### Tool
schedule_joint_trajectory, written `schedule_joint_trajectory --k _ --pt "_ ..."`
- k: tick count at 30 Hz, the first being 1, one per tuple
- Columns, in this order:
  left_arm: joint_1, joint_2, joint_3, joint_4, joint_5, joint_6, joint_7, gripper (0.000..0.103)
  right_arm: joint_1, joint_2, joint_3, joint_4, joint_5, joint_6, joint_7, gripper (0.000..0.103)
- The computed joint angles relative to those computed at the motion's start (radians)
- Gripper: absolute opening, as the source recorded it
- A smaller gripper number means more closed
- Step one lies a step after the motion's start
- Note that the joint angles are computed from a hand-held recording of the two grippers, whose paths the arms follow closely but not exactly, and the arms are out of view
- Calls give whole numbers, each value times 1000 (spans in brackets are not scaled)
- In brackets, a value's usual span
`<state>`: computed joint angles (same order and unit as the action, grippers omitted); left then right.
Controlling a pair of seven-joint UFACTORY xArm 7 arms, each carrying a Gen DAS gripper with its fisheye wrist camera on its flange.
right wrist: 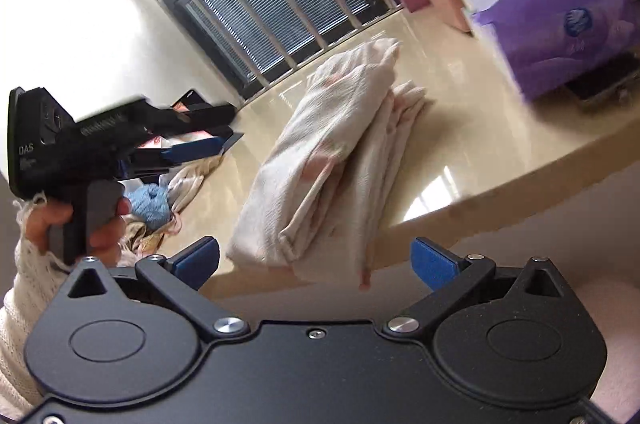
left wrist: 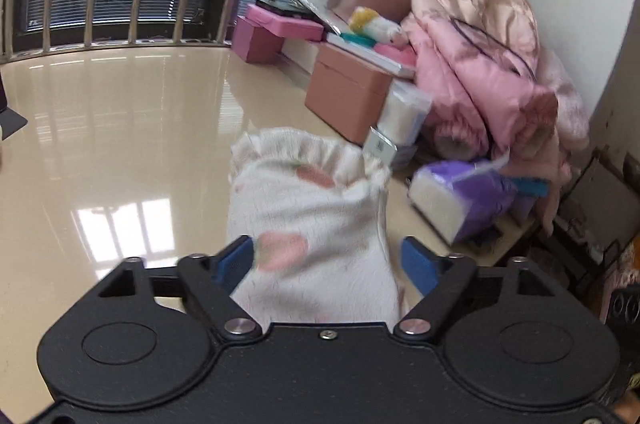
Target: Fold clothes
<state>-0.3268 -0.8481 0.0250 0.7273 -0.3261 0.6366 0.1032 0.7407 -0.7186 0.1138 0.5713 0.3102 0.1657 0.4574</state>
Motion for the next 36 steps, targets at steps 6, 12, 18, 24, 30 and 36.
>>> schedule_joint_trajectory --k 6,12,18,24,30,36 --pt "-78 115 1 15 -39 57 63 17 -94 -19 93 34 -90 107 6 103" --pt "-99 177 -19 17 -124 32 65 18 -133 -64 125 28 -115 193 43 103" --pt "-46 -25 -49 -57 -114 -30 17 87 -142 -96 143 23 -124 227 67 103" --pt "71 -336 -96 -186 31 37 -141 103 -101 -49 149 39 -107 211 68 103" --pt "118 -484 -59 -237 103 191 -234 103 -81 -16 157 57 -101 196 68 103" --pt "24 -148 68 -52 68 24 -119 103 -128 -24 142 32 -20 187 258 103"
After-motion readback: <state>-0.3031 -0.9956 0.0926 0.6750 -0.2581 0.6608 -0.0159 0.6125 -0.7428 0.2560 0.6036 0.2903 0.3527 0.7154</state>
